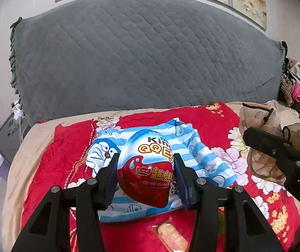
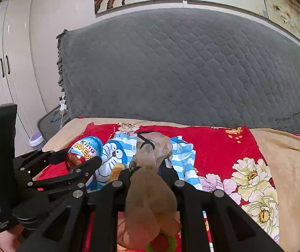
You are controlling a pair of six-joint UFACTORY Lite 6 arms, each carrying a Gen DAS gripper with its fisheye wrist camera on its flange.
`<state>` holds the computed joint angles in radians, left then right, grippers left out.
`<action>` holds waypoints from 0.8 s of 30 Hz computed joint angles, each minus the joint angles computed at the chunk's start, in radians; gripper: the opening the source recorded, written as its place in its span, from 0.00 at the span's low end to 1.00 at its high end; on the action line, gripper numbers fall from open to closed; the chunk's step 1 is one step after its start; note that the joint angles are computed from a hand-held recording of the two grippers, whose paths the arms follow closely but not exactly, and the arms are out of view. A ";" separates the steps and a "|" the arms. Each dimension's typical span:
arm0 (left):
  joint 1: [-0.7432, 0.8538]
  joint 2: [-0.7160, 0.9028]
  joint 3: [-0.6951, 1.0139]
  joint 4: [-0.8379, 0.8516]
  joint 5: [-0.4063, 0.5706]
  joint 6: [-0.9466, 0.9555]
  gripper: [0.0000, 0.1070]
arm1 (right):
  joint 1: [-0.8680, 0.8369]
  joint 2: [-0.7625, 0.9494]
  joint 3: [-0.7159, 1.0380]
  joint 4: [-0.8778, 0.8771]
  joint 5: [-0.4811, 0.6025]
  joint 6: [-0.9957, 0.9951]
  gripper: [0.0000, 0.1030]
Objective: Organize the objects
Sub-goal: 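Lift the red egg and mesh pouf and carry both toward the tray, then lower the egg and pouf onto the striped shirt in the tray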
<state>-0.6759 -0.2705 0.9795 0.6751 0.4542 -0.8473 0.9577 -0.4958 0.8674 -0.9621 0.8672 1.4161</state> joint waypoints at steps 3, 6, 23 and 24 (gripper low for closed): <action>0.039 0.056 0.006 0.001 -0.054 -0.005 0.47 | -0.093 0.020 -0.021 0.009 -0.100 -0.027 0.16; 0.057 0.114 0.017 0.029 -0.096 -0.029 0.47 | -0.182 0.048 -0.032 0.023 -0.198 -0.061 0.16; 0.148 0.497 0.116 0.457 -0.297 -0.446 0.47 | -0.501 0.428 0.004 -0.161 -0.608 0.012 0.16; 0.152 0.517 0.124 0.495 -0.301 -0.489 0.47 | -0.510 0.453 0.010 -0.193 -0.617 0.042 0.16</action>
<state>-0.5235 0.2467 1.1039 1.1696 0.1530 -1.3363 0.4477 -0.0427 0.8771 -1.1553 0.2505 1.4581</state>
